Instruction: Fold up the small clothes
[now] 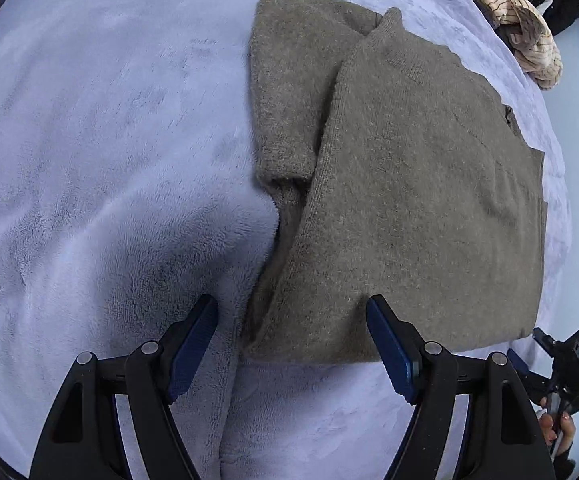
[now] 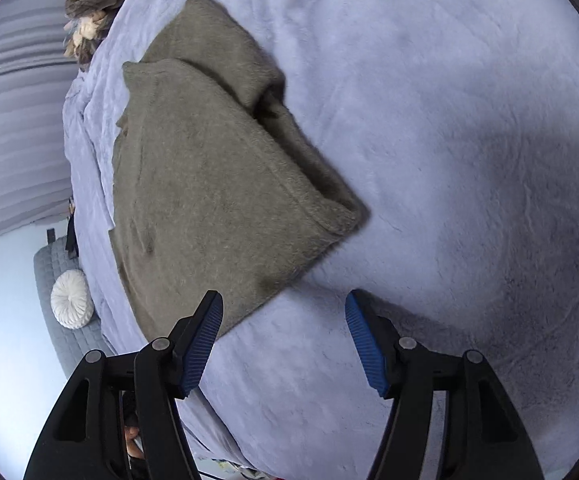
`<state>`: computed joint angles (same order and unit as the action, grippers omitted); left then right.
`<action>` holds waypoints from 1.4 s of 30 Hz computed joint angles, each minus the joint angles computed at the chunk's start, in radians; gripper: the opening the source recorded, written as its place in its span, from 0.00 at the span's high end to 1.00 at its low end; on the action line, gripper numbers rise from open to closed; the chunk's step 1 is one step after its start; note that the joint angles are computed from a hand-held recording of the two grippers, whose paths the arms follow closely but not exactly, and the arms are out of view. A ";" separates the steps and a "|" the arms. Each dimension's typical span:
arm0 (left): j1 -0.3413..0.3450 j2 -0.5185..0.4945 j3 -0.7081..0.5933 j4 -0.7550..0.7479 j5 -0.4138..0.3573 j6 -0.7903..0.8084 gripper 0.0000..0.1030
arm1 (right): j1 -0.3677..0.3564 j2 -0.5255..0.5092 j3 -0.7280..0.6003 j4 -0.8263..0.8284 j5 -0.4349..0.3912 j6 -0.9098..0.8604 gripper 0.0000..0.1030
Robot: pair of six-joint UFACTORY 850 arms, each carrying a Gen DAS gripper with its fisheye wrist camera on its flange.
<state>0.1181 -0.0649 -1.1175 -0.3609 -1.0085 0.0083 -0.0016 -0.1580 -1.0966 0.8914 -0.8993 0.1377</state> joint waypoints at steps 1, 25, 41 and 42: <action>-0.007 -0.004 -0.001 0.011 0.010 -0.006 0.25 | -0.002 0.002 0.013 0.029 0.026 0.001 0.34; -0.010 0.089 -0.015 0.083 -0.021 0.028 0.84 | 0.062 -0.089 -0.196 -0.416 -0.069 0.111 0.81; -0.109 -0.254 -0.364 0.209 0.084 -0.105 0.84 | 0.156 -0.271 -0.492 -0.469 0.016 0.089 0.81; -0.108 -0.262 -0.361 0.234 0.076 -0.122 0.84 | 0.159 -0.296 -0.518 -0.484 0.007 0.097 0.81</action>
